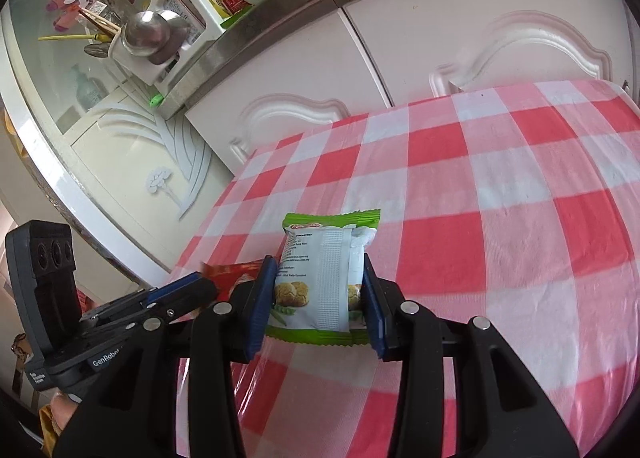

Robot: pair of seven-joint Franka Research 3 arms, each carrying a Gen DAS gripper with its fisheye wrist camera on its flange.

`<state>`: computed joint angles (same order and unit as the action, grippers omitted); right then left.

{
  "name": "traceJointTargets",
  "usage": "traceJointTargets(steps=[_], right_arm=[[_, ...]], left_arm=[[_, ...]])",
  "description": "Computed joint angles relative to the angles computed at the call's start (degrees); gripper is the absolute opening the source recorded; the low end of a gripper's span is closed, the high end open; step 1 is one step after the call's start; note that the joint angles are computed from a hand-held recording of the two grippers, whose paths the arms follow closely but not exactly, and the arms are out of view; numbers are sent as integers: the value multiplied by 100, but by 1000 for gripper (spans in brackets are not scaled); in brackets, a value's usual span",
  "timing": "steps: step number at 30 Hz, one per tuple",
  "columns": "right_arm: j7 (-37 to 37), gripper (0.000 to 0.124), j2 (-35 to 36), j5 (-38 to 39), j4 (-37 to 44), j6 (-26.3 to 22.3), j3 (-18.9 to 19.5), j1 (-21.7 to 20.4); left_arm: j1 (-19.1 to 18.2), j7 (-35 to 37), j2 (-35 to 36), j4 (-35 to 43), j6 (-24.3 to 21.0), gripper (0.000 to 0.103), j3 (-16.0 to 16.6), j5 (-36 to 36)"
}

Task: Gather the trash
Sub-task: 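Lift the red wrapper and green snack packet off the table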

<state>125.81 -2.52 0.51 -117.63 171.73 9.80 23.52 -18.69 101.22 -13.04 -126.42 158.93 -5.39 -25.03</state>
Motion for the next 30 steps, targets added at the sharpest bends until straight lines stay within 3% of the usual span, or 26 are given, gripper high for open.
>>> traceJointTargets(steps=[2,4,5,7,8,13,17,23,26,30], right_arm=[[138,42,-156,-41,-180,38,37,-5],[151,42,-330,26,-366,21,79,-4],[107,42,-415,110,-451,2,91,4],[147,42,-564,139,-603,-3,160,-54],[173,42,-646,139,-686,6,198,-89],[175,42,-911,273,-925,-7,310,-181],[175,42,-1109,325,-1087,7,395,-269],[61,42,-1242,552,-1230,44,411,-264],[-77,42,-1243,770,-1236,67,359,-154],[-64,42,-1278,731,-1229,11,482,-225]], left_arm=[[-209,656,-32,88,-374,37,206,-430],[-161,935,-89,150,-770,45,141,-341],[-118,979,-138,120,-812,49,82,-263],[-136,1248,-196,117,-953,71,57,-261],[-106,1242,-211,86,-869,73,-3,-186],[-74,1300,35,286,-887,74,-217,279],[180,649,341,490,-868,71,-512,1363],[236,430,379,562,-912,53,-485,1467],[227,446,356,515,-860,53,-461,1437],[307,191,459,523,-792,58,-556,2021]])
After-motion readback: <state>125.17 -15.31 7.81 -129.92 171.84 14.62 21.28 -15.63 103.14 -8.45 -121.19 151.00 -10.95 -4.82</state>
